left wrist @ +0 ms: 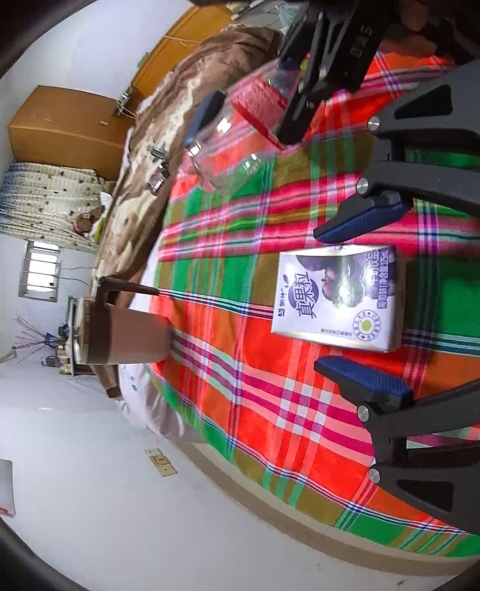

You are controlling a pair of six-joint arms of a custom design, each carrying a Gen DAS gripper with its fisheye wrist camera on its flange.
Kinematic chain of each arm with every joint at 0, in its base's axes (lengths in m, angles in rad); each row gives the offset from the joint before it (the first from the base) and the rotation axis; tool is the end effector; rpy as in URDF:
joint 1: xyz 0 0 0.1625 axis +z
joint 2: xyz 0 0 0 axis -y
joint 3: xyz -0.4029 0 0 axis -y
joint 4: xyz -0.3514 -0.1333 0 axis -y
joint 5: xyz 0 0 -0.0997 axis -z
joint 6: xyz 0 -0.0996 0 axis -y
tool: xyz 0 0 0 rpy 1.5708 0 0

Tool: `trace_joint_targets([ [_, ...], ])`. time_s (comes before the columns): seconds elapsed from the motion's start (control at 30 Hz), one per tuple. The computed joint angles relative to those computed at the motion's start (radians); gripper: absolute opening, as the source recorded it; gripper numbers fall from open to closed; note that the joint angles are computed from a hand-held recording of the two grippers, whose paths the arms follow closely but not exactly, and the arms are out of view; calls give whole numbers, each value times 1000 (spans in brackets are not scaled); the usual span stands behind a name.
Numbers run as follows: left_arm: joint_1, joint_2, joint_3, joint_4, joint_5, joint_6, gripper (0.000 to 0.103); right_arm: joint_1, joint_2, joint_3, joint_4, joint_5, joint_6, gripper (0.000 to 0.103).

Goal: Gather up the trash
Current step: 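Carry the milk carton and Coke bottle in both grippers over the trash bin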

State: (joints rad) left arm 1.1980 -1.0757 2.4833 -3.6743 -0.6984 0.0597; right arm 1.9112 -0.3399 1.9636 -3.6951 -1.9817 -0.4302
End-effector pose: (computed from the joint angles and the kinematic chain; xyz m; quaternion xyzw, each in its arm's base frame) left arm 0.0618 -0.4173 0.1851 0.0421 0.8631 -0.3672 0.3441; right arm 0.2526 -0.4331 -0.0863 0.3096 -0.8979 0.2334 0.2083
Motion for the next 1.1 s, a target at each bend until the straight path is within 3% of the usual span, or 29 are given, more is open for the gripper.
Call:
trace_joint_targets([
  [0.1,19,9,-14,21,-10,-11,63,-4,-3,7,-4,9,-1,65],
  [0.2,21,3,-3,0,-21,-10,56,-6,-5,13,-8,13,-7,65],
  [0.4,-38,-8,42,-40,24,-5,56,-9,-17,40,-36,27,-5,65],
  [1.1,-416,36,211,14,137,-283,56,-76,-174,342,-355,63,-7,65],
])
